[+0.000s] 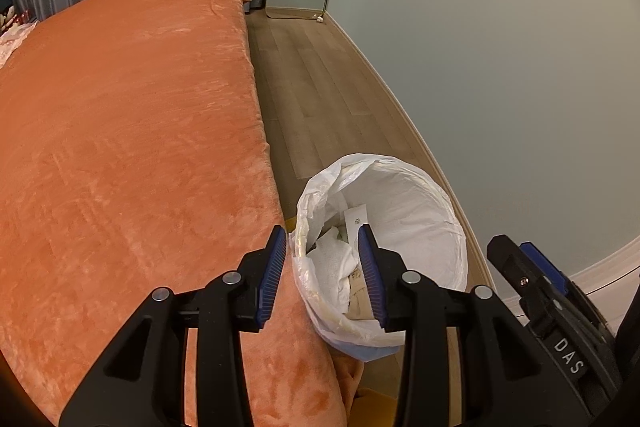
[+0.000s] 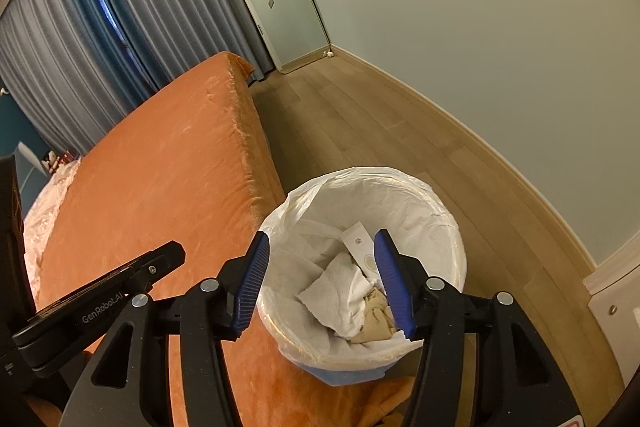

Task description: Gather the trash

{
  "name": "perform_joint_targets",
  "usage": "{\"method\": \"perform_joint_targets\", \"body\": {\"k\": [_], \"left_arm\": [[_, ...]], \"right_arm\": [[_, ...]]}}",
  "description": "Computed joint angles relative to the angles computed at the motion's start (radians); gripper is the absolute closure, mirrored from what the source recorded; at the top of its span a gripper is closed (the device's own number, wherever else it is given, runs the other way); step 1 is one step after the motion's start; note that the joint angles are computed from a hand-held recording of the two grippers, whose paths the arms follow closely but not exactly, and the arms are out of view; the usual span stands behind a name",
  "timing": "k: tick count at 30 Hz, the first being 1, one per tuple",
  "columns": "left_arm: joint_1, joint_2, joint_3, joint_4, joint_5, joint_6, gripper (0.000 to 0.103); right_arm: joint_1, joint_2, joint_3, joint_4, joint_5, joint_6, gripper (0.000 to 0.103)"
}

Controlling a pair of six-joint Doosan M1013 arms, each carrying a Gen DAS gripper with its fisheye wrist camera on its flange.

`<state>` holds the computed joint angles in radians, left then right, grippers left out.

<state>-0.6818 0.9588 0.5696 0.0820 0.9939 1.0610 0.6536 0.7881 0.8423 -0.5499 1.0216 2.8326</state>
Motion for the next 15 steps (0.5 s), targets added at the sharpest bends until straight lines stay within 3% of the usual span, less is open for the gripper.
{"method": "perform_joint_targets", "body": {"k": [5, 9, 15], "left_arm": [[-0.006, -0.048, 0.092, 0.04, -0.035, -0.016, 0.061], [-0.018, -0.081, 0.159, 0.104, -0.042, -0.034, 0.056], [-0.026, -0.124, 0.243, 0.14, -0.055, -0.07, 0.041]], "right_arm": [[0.014, 0.006, -0.017, 0.006, 0.049, -0.046, 0.048], [0.026, -0.003, -0.004, -0.005, 0.066, -0.045, 0.038], [0.046, -0.012, 0.004, -0.019, 0.115, -0.057, 0.035]]}}
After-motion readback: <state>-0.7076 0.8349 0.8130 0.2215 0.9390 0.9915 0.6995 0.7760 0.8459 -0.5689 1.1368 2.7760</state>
